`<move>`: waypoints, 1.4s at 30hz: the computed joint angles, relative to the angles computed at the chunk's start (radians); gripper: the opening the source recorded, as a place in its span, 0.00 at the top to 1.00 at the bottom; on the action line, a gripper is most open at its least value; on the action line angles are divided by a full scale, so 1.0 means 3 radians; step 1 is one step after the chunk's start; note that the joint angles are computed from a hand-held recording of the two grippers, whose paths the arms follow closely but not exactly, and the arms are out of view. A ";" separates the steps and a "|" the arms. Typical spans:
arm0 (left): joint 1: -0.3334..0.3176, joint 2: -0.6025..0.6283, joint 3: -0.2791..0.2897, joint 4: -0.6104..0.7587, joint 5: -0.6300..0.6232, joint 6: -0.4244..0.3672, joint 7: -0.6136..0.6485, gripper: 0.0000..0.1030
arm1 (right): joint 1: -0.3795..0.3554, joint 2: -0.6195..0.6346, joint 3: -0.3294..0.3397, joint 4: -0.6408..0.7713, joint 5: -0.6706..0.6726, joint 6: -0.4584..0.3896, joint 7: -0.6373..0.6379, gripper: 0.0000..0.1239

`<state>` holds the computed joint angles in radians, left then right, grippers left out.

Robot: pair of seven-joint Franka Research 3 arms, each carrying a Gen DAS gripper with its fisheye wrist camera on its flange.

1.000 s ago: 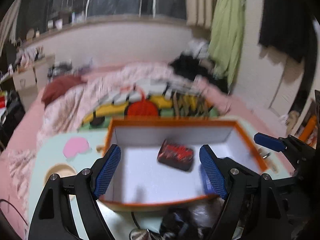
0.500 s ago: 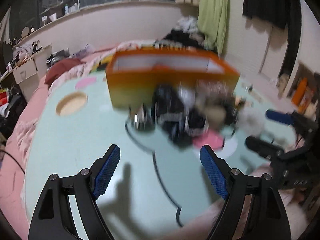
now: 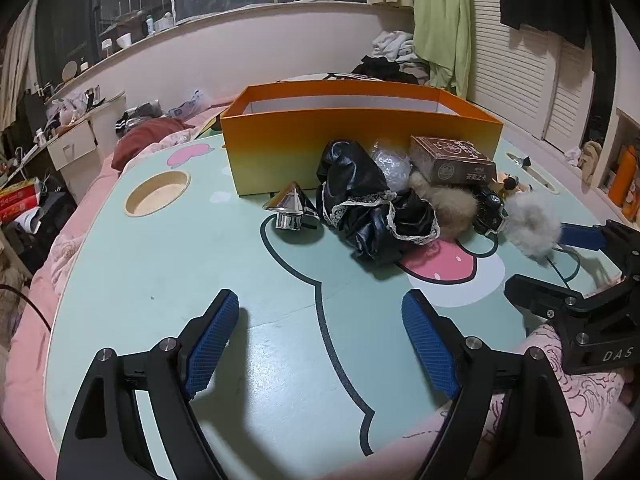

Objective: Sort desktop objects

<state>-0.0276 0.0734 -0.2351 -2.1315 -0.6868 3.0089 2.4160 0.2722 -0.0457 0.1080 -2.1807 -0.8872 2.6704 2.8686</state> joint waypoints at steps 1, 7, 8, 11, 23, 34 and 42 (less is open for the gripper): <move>0.0005 0.0001 -0.0001 0.0003 -0.0014 -0.0007 0.0015 0.19 | 0.0000 -0.0001 0.0000 -0.0001 -0.0001 0.0001 -0.0001 0.17; -0.0006 -0.0008 0.0003 -0.0003 -0.0045 -0.0013 0.0039 0.19 | 0.0004 0.0014 -0.0004 0.0021 0.0000 0.0003 -0.0014 0.17; -0.0006 -0.0007 0.0004 -0.0002 -0.0048 -0.0013 0.0041 0.19 | 0.0005 0.0014 -0.0005 0.0021 0.0000 0.0003 -0.0014 0.17; 0.0003 -0.0009 -0.0008 0.0014 -0.0155 -0.0060 0.0136 0.19 | 0.0006 0.0014 -0.0007 0.0020 -0.0006 0.0006 -0.0010 0.17; 0.0004 -0.0081 0.0071 0.0156 -0.0951 -0.0457 0.0913 0.19 | 0.0016 0.0017 -0.0007 0.0034 -0.0006 0.0005 -0.0008 0.17; 0.0024 0.0063 0.0207 0.0477 -0.0650 -0.0445 0.0724 0.29 | 0.0020 0.0020 -0.0008 0.0036 -0.0017 0.0002 0.0004 0.17; 0.0124 0.0452 0.0110 0.0943 0.0321 -0.0817 -0.0165 0.43 | 0.0021 0.0021 -0.0009 0.0036 -0.0027 0.0003 0.0016 0.17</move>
<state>0.0097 0.2089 -0.2020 -1.8485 -0.5904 2.7640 2.3664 0.2786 -0.0393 0.1054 -2.1700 -0.8953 2.6714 2.8734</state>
